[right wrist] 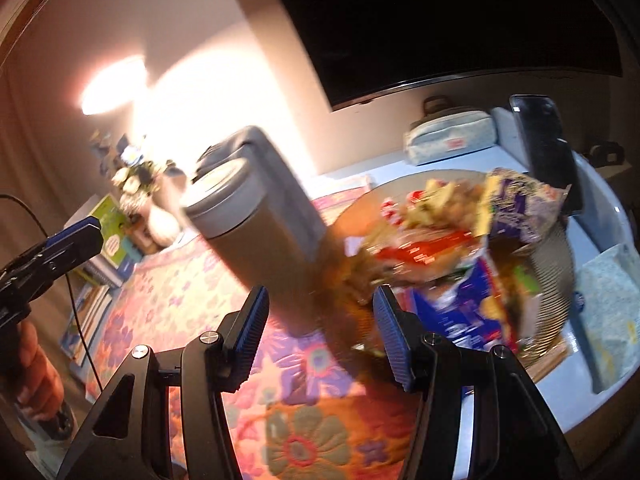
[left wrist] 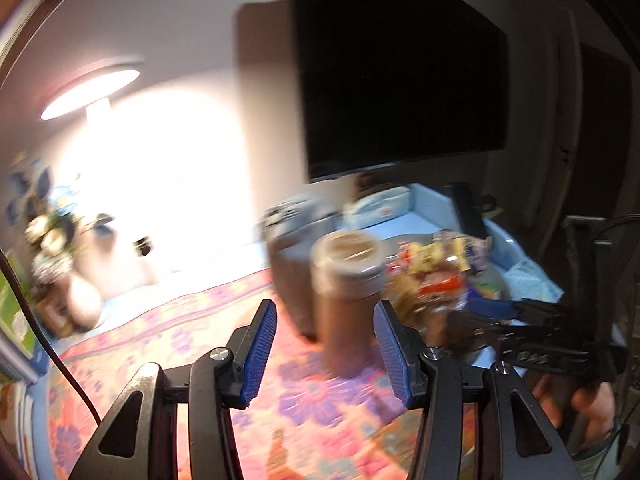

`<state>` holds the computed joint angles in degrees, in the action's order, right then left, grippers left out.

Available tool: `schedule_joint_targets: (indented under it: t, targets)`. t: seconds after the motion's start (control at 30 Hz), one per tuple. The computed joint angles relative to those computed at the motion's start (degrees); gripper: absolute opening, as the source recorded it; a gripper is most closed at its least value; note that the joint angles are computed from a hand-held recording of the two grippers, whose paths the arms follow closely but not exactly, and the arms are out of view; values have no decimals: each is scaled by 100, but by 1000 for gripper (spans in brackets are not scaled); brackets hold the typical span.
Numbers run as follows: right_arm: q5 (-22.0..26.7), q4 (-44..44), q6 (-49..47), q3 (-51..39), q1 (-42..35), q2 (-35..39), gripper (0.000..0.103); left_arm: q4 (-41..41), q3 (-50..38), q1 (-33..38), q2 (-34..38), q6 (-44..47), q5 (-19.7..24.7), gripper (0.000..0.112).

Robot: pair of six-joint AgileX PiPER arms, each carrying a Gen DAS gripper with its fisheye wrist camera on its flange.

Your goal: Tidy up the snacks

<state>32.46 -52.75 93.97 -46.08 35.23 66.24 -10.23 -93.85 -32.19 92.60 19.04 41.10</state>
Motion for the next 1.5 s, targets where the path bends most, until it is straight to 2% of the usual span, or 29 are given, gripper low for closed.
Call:
schedule_joint_targets:
  t: [0.03, 0.1, 0.2, 0.37, 0.43, 0.5, 0.57, 0.67, 0.73, 0.83, 0.9, 1.03, 1.13, 1.23, 1.3, 1.37, 1.5]
  targets:
    - [39, -62, 101, -44, 141, 85, 54, -89, 214, 178, -124, 48, -120, 69]
    - [46, -93, 219, -162, 374, 282, 54, -340, 685, 530, -349, 196, -466, 82]
    - [29, -4, 147, -458, 693, 681, 54, -545, 1244, 973, -569, 481, -821, 82]
    - [-61, 314, -538, -1473, 1059, 1760, 55, -22, 1975, 1534, -659, 288, -1635, 83]
    - [-113, 610, -1039, -2041, 1093, 2324, 55, 21, 2052, 1771, -493, 336, -1812, 97]
    - [-44, 876, -1476, -2647, 1135, 2914, 56, -60, 2125, 2016, -303, 482, -1937, 98]
    - [38, 1014, -1780, -3266, 1118, 3499, 56, 274, 2241, 2183, -76, 207, -2250, 98]
    - [357, 1115, -2103, -4282, 1070, 4422, 56, 1450, 2311, 2354, 352, -932, -2604, 98]
    - [557, 1206, -2284, -4919, 994, 4972, 56, 1736, 2264, 2485, 682, -1247, -2755, 98]
    - [806, 1634, -2634, -5871, 861, 5679, 56, 1877, 1947, 2641, 1235, -1513, -2750, 98]
    - [922, 1590, -2584, -6327, 844, 6019, 56, 1840, 1704, 2704, 1523, -1607, -2720, 98]
    - [1700, 1293, -2532, -7335, 929, 6667, 56, 1104, 1189, 2830, 1985, -1219, -2473, 98]
    - [1723, 1378, -2558, -7365, 894, 6746, 59, 627, 1057, 2857, 2115, -780, -2379, 98]
    - [1713, 1325, -2406, -7263, 889, 6709, 68, -96, 1080, 2897, 2095, -20, -2330, 98]
    - [1760, 1243, -2314, -7261, 912, 6714, 74, -69, 1094, 2895, 2084, -60, -2327, 98]
    - [1876, 1188, -2323, -7337, 953, 6758, 74, 131, 1104, 2886, 2079, -286, -2349, 98]
    - [2190, 1302, -2715, -7788, 1006, 6993, 75, 11, 1046, 2923, 2112, -195, -2269, 98]
